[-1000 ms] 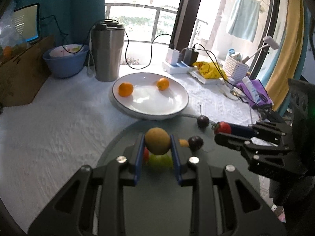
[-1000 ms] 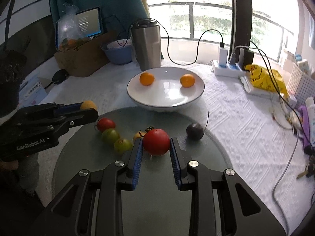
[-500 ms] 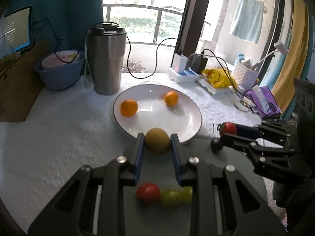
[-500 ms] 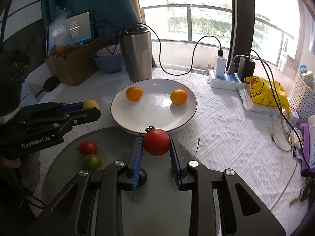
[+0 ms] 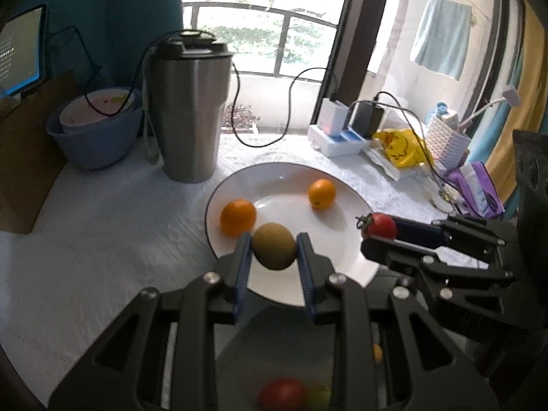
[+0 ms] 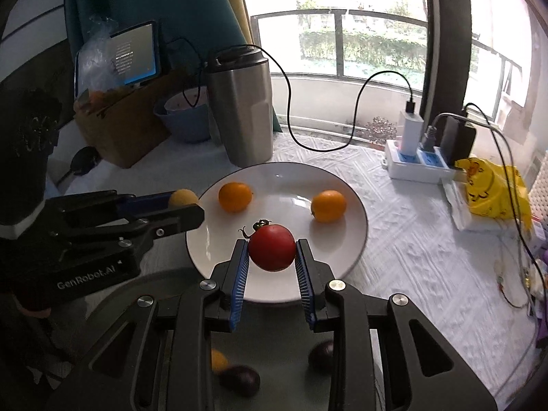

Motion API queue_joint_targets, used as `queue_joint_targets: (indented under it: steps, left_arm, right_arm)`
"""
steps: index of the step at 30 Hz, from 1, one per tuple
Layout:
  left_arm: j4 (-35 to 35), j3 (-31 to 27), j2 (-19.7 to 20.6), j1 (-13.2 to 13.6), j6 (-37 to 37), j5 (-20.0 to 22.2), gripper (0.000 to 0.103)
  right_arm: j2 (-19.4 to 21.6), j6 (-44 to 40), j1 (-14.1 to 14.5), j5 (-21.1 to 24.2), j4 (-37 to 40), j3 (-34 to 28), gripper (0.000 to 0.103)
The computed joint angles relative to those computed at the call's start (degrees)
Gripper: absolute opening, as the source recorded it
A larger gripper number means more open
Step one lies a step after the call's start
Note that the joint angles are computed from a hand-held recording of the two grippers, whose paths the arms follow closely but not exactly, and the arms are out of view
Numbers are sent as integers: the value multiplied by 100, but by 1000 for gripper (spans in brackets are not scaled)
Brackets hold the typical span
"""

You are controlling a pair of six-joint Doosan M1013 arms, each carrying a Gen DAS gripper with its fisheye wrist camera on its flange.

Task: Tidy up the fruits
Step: 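Carry the yellow fruit and red tomato into the white bowl and open both tools, then move both open tools from the bowl back over the grey tray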

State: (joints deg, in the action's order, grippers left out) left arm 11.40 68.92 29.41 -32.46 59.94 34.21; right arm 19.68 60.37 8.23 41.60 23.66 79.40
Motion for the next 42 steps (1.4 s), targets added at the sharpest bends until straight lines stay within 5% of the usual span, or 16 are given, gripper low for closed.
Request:
queue_joint_targets:
  steps: [17, 27, 31, 42]
  left_arm:
    - [-482, -567, 415, 93, 499, 446, 28]
    - [100, -503, 350, 41, -23, 414, 32]
    - [397, -353, 234, 25, -410, 279, 47]
    - [1117, 138, -203, -31, -1223, -89, 48]
  right_arm:
    - [536, 617, -16, 126, -355, -480, 30]
    - [496, 694, -40, 5, -318, -449, 31]
    - [448, 749, -48, -36, -324, -439, 39]
    - [118, 706, -9, -230, -266, -182, 41]
